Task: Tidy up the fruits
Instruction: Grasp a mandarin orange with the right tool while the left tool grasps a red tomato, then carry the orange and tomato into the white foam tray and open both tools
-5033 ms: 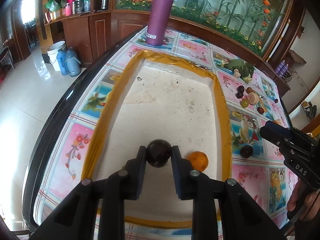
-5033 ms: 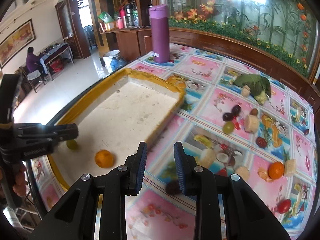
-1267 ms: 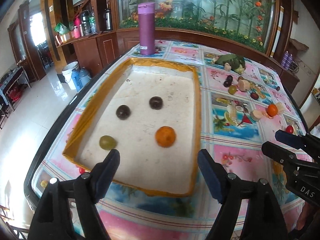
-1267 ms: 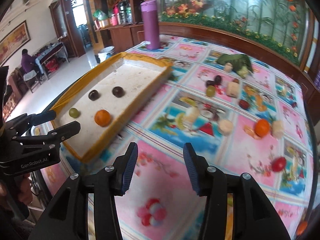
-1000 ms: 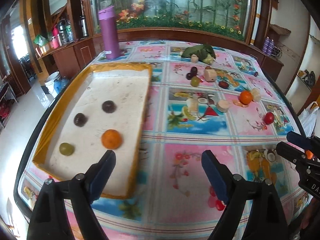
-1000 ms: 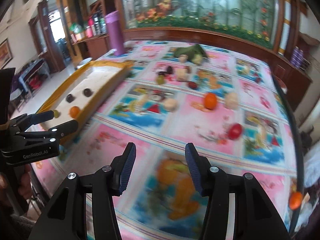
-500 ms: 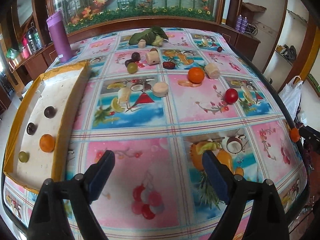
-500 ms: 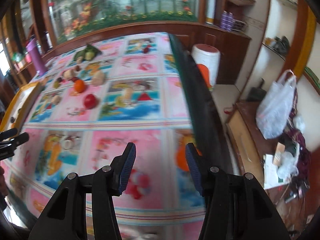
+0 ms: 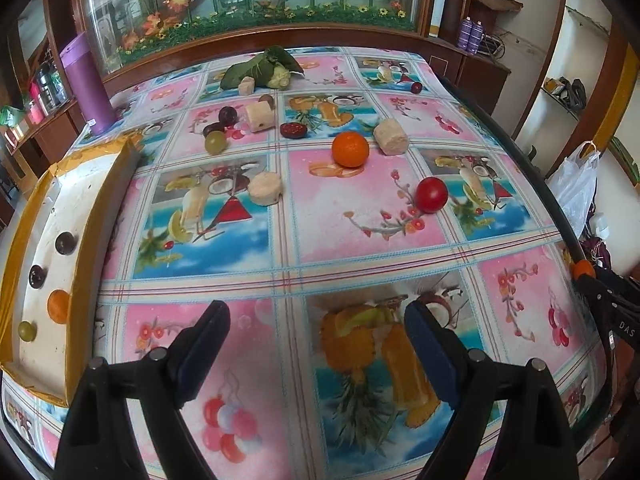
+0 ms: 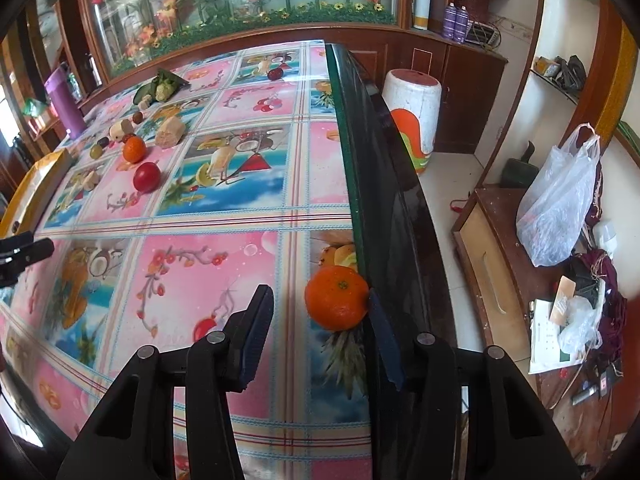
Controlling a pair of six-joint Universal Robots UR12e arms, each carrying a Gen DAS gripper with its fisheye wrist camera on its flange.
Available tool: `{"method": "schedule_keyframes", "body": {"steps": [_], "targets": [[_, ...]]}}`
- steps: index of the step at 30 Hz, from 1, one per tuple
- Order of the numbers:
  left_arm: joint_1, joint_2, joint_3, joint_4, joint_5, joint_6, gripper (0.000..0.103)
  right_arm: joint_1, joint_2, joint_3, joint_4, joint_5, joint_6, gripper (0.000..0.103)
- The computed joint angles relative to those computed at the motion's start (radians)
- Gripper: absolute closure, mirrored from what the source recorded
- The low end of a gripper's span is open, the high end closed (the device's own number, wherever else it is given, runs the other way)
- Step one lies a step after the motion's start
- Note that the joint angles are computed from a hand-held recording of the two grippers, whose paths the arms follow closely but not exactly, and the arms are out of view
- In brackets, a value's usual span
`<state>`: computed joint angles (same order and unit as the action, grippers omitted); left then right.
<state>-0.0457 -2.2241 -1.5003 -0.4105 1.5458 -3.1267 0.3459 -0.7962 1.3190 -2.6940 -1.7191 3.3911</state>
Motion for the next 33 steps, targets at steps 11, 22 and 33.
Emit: {"method": "schedule_keyframes", "body": {"steps": [11,22,33], "targets": [[-0.051,-0.104,0.180,-0.070,-0.016,-0.037,0.012,-0.018,-0.008,0.016,-0.037,0.053,0.001,0.070],[-0.072,-0.184,0.287,-0.110,-0.016,-0.050,0.059,-0.010,-0.007,0.008,-0.056,0.106,-0.029,0.069],[-0.031,-0.116,0.177,-0.038,-0.103,-0.011,0.070,0.013,0.019,-0.047,-0.061,0.121,-0.080,0.069]]}}
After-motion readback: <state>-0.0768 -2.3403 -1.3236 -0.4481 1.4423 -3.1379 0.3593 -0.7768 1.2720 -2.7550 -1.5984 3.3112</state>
